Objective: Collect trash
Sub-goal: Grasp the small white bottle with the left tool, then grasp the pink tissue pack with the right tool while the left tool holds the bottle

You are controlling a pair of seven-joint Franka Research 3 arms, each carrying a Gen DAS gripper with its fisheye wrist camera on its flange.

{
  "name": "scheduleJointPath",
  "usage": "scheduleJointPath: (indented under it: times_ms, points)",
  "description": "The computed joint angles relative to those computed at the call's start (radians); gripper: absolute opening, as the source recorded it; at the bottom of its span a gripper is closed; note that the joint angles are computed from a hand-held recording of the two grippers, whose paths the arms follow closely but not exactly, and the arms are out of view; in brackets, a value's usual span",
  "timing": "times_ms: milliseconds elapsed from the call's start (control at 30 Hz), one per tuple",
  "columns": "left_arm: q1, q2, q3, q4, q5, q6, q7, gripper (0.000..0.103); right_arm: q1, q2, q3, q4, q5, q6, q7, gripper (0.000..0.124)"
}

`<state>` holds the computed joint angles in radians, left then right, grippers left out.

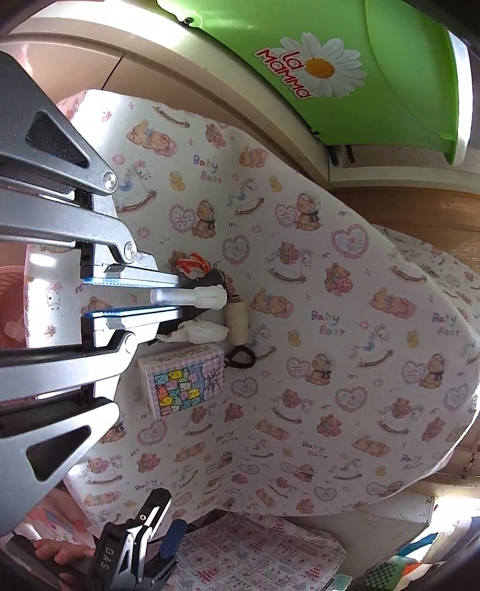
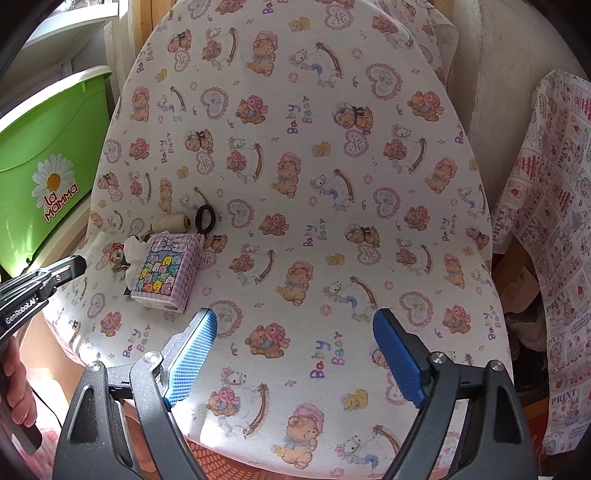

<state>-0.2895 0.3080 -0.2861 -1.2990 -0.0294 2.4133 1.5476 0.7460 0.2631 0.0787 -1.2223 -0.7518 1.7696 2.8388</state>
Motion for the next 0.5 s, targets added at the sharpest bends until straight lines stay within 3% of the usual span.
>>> scheduleJointPath:
  times_ms: [267, 400, 500]
  points:
    - [0.012, -0.033, 0.005, -0.025, -0.013, 0.048, -0.014, 0.008, 0.000, 0.047, -0.011, 0.055, 0.016, 0.054, 0.048, 0.088]
    - [0.010, -0.032, 0.017, -0.027, 0.016, 0.040, -0.047, 0.009, 0.027, 0.142, -0.042, 0.184, 0.017, 0.052, 0.026, 0.088]
    - [0.005, -0.028, 0.026, -0.029, 0.048, 0.034, -0.077, 0.009, 0.084, 0.251, -0.097, 0.337, -0.017, -0.009, 0.002, 0.088]
